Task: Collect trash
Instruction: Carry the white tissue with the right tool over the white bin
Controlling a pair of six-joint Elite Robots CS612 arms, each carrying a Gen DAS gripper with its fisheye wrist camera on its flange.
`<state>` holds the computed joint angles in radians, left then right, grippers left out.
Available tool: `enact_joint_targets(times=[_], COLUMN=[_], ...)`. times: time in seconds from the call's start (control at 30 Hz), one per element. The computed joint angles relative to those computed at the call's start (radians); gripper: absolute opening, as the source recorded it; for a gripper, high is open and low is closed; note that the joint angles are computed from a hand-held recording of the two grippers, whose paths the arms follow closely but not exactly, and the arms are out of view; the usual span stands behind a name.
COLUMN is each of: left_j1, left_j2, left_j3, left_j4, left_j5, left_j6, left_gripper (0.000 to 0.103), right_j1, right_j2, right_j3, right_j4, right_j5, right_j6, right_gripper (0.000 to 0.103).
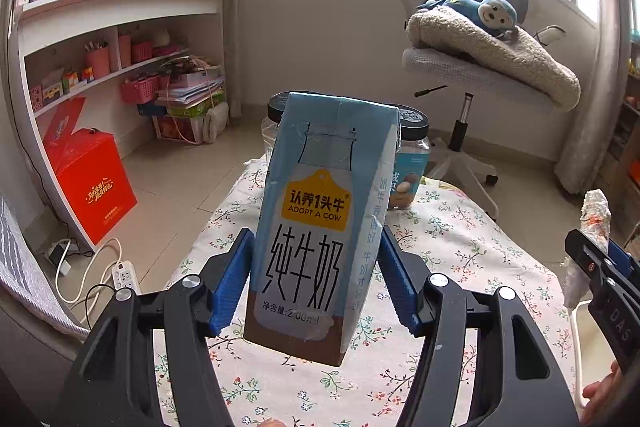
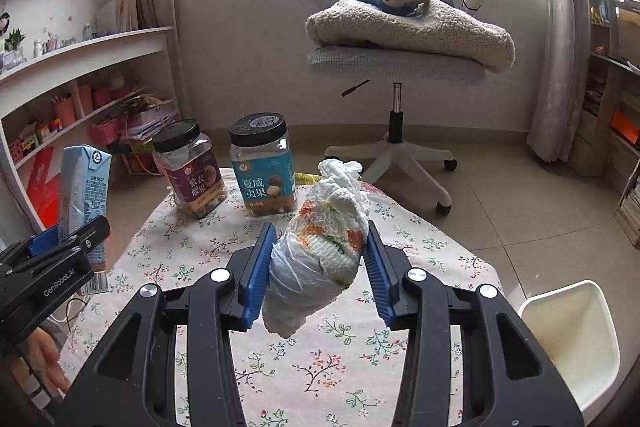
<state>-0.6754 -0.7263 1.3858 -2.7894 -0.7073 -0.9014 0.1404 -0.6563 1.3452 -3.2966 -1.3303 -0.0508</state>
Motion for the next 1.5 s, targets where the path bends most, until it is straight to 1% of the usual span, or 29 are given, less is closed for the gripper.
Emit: enact_joint_targets(times=[0.13,0.37,0.6,0.83,0.97,1.23,1.5], left_j1=[-0.009,-0.027,-0.038,-0.051,-0.059,-0.076,-0.096], left_j2=[0.005,0.022,0.043,0.072,0.092,0.133,0.182], left_j3=[-0.01,-0.039,-0.077,-0.129,-0.165,-0.237,-0.335], left_j4=[-0.009,-0.035,-0.041,-0.044,-0.041,-0.033,-0.008], left_j5=[-0.005,-0.002,-0.028,-0.05,-0.067,-0.1,-0.145], left_j6=[0.002,0.05,0.08,0.122,0.151,0.221,0.289], left_gripper=[0.062,0.062,0.062,0.062,0.062,0.062,0.062], right_j1=[-0.012,-0.033,-0.056,-0.084,-0.103,-0.147,-0.193], right_j2=[-0.015,-0.032,-0.049,-0.064,-0.071,-0.08,-0.084], right_j3=[0.023,0.054,0.084,0.112,0.121,0.132,0.14], right_j4=[-0.017,-0.049,-0.08,-0.114,-0.116,-0.107,-0.093], right_j5=[0.002,-0.007,-0.024,-0.057,-0.076,-0.119,-0.171], right_j6=[0.005,0.028,0.046,0.062,0.078,0.134,0.193], right_gripper=[0.041,0.041,0.042,0.042,0.042,0.042,0.043])
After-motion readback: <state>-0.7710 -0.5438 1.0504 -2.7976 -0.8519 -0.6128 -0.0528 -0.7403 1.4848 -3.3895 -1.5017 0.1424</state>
